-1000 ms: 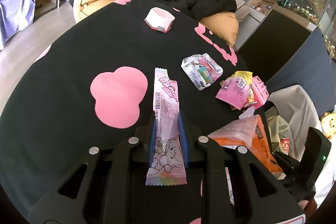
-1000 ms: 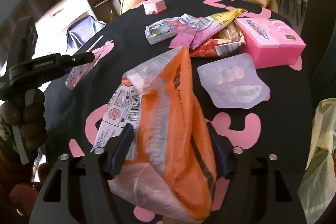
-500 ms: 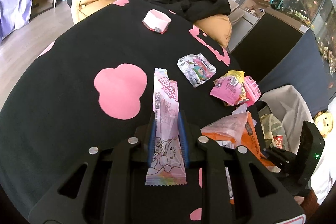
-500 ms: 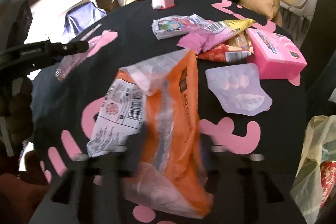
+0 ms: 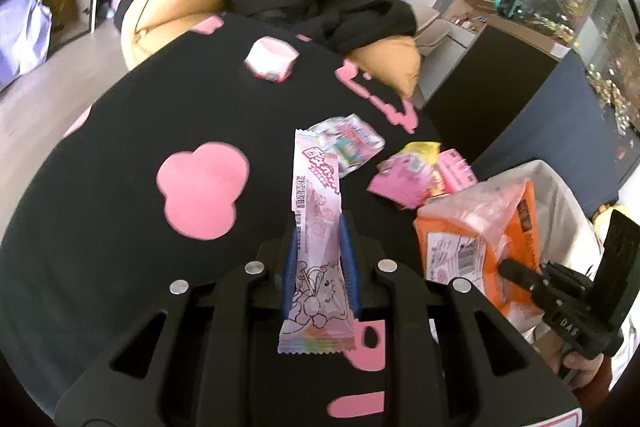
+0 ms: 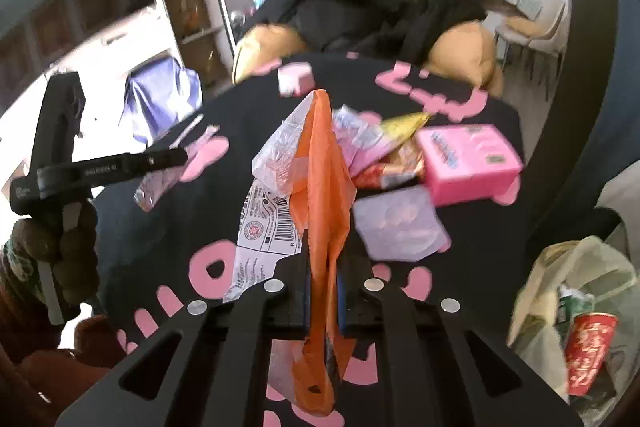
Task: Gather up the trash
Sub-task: 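Lift the orange bag and pink wrapper and carry both over the yellow bag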
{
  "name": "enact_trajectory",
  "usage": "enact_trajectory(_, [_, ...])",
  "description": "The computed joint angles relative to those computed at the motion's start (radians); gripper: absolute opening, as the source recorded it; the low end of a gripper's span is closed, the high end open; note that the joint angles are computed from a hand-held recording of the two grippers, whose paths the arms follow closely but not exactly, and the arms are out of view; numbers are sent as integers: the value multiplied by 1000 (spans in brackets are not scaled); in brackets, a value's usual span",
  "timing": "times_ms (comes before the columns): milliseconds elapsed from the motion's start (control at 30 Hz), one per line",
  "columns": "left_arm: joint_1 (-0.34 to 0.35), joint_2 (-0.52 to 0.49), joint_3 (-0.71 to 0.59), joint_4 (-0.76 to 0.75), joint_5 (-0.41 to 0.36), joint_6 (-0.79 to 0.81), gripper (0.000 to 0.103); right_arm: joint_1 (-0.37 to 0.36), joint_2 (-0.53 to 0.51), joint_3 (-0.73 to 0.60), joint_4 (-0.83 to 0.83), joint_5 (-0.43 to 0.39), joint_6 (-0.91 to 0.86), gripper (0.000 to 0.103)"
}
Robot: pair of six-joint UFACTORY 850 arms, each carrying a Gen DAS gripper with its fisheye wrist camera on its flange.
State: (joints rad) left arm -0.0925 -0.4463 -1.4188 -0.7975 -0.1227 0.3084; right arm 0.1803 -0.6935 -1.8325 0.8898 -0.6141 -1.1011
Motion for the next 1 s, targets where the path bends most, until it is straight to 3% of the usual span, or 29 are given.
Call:
enact_trajectory(233, [-47, 9, -57, 123, -3, -81, 19, -54, 69, 68, 166, 45, -141, 10])
enact_trajectory(400, [-100, -19, -159, 299, -30, -190, 19, -111, 109, 109, 268, 81, -222, 10])
enact_trajectory(567, [-157, -102, -345, 382, -85, -194, 19, -165, 136, 120, 362, 119, -312, 10])
enact_trajectory(767, [-222, -249, -619, 321, -185, -92, 19, -245, 143, 105, 468, 146, -376, 10])
enact_trajectory(1000, [-280, -467, -974, 439, -362, -199, 19, -321, 122, 99, 478, 181, -349, 10])
